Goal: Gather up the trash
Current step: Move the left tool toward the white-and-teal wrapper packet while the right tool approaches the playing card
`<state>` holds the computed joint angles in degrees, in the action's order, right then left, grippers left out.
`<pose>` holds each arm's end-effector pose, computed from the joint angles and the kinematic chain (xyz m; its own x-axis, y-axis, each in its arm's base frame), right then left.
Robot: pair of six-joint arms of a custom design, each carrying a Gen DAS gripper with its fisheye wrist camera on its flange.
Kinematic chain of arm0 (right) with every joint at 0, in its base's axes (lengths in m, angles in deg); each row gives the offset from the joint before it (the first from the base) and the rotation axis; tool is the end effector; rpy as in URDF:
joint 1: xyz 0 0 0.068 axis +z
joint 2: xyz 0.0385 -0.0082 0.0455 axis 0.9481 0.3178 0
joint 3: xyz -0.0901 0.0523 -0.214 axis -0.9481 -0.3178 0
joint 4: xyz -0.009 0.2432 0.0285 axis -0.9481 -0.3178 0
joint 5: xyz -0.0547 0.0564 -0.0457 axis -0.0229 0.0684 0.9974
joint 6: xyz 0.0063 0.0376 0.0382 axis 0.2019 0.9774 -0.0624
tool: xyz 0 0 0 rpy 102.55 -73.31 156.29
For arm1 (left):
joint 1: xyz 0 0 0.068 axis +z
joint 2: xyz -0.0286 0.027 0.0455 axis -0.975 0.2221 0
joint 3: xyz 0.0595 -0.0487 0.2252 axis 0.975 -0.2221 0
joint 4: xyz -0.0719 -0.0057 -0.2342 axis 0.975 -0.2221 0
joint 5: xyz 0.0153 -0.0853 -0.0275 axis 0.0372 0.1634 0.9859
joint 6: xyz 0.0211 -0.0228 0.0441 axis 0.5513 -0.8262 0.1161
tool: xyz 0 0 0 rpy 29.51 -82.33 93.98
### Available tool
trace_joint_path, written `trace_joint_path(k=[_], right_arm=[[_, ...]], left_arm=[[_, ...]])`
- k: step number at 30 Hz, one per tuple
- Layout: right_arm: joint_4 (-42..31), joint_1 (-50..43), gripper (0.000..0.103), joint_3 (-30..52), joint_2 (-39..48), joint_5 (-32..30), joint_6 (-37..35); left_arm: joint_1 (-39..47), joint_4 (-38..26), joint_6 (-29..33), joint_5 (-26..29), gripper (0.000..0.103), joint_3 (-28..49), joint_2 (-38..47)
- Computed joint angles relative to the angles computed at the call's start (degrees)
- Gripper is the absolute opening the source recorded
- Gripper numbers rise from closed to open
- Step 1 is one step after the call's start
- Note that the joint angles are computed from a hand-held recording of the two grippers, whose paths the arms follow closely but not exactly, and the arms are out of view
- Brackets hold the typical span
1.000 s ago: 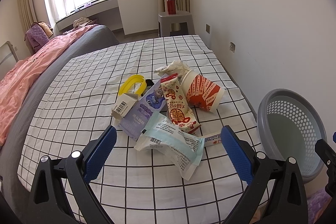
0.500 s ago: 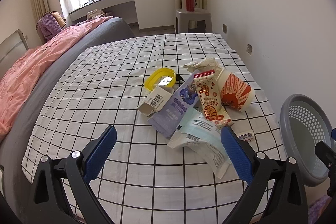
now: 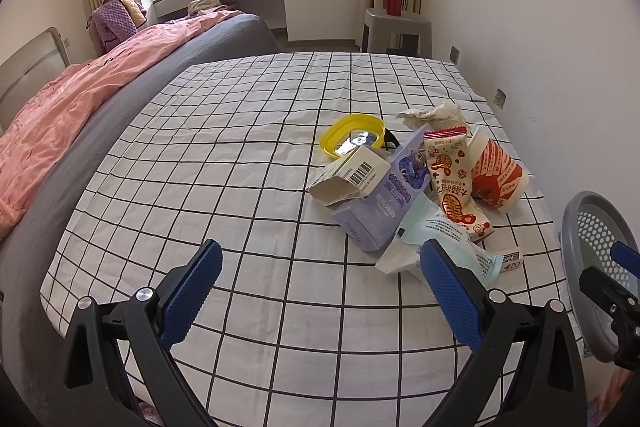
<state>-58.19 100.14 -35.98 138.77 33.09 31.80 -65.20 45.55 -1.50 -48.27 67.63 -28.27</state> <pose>0.2159 0.1159 0.2365 -0.7650 -0.0748 -0.6396 -0.2292 0.9598 0.1619 0.1869 0.0410 0.2165 -0.7358 -0.1258 -0.6655 -0.2099 0.9766 0.0474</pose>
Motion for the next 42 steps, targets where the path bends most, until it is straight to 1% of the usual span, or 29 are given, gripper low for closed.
trace_joint_path(k=[2,5,8,12,15,17,20,22,24,27,31,35,42], right_arm=[[0.3,-0.4,0.097,1.5,1.4,0.4,-0.9],[0.6,-1.4,0.097,2.6,2.4,1.5,-1.7],[0.9,-3.4,0.097,1.8,1.6,1.2,-1.5],[0.3,-7.2,0.097,1.4,0.5,-0.3,-1.9],[-0.2,-10.3,0.097,1.1,-0.9,-0.8,-2.7],[-0.3,-12.2,0.097,1.0,-1.8,-1.2,-3.1],[-0.4,-14.5,0.097,1.2,-1.9,-3.1,-3.2],[-0.5,-15.1,0.097,1.5,-1.5,-4.3,-3.2],[-0.6,-14.5,0.097,1.5,-1.6,-4.1,-3.5],[-0.3,-12.9,0.097,1.2,-2.0,-2.3,-4.0],[0.0,-12.1,0.097,1.0,-1.9,-1.9,-3.9],[0.5,-12.1,0.097,0.7,-1.6,-2.0,-3.2],[0.9,-10.9,0.097,-0.1,-1.1,-0.9,-2.1]], left_arm=[[-1.1,-0.2,-0.7,-0.4,0.095,0.3,1.2],[-3.8,-0.1,-3.6,-1.5,0.095,0.7,2.6],[-6.6,0.6,-7.8,-2.6,0.095,1.2,3.9],[-10.2,1.5,-12.9,-3.6,0.095,2.3,7.9],[-12.5,2.2,-15.7,-2.7,0.095,3.3,11.4],[-14.5,3.1,-17.7,-3.1,0.095,3.7,13.2],[-17.7,4.2,-20.0,-5.1,0.095,4.3,15.6],[-19.7,5.1,-20.9,-7.5,0.095,4.6,17.3],[-21.1,5.4,-21.1,-9.9,0.095,5.2,19.3],[-21.6,5.8,-20.7,-11.7,0.095,4.9,21.2],[-20.3,5.5,-18.8,-11.3,0.095,3.7,21.6],[-18.3,5.4,-16.3,-10.9,0.095,1.6,19.4],[-14.6,4.7,-12.2,-9.7,0.095,-2.6,13.0]])
